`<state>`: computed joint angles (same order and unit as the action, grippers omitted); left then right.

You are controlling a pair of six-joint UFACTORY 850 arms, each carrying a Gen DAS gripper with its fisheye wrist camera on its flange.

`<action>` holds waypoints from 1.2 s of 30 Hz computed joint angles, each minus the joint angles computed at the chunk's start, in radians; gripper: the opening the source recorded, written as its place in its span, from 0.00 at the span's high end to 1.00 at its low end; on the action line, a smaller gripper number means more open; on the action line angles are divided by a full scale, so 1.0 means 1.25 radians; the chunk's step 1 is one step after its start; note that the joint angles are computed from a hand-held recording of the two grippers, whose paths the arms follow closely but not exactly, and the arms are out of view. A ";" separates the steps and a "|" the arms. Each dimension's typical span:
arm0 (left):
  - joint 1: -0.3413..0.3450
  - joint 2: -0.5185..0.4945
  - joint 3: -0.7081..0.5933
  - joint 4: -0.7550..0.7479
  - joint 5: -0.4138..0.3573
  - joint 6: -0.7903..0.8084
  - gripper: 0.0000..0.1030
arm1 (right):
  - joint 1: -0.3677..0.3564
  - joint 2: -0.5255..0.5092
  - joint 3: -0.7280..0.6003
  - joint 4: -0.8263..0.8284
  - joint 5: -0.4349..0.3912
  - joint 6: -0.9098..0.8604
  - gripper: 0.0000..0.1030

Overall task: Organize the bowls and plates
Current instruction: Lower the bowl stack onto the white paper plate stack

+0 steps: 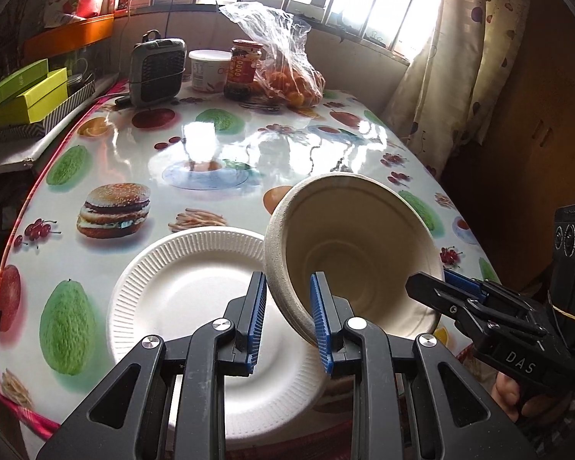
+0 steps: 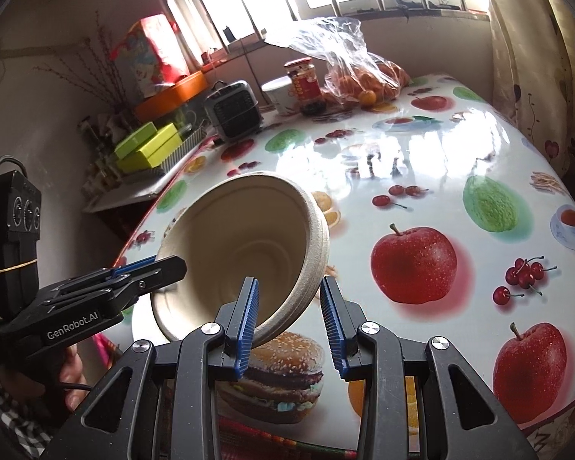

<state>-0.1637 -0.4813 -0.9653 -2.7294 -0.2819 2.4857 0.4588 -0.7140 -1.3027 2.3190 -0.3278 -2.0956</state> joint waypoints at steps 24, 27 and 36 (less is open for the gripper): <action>0.056 0.046 0.081 -0.095 -0.037 0.067 0.76 | 0.048 -0.045 -0.074 -0.165 0.010 0.134 0.68; 0.065 0.050 0.089 -0.104 -0.040 0.072 0.76 | 0.054 -0.055 -0.089 -0.209 0.009 0.175 0.68; 0.085 0.053 0.108 -0.113 -0.041 0.068 0.76 | 0.069 -0.079 -0.123 -0.307 0.009 0.262 0.68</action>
<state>-0.0574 -0.4145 -0.8303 -2.8708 -0.3333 2.5710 0.5450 -0.8124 -1.4571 1.9355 -0.3172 -1.7683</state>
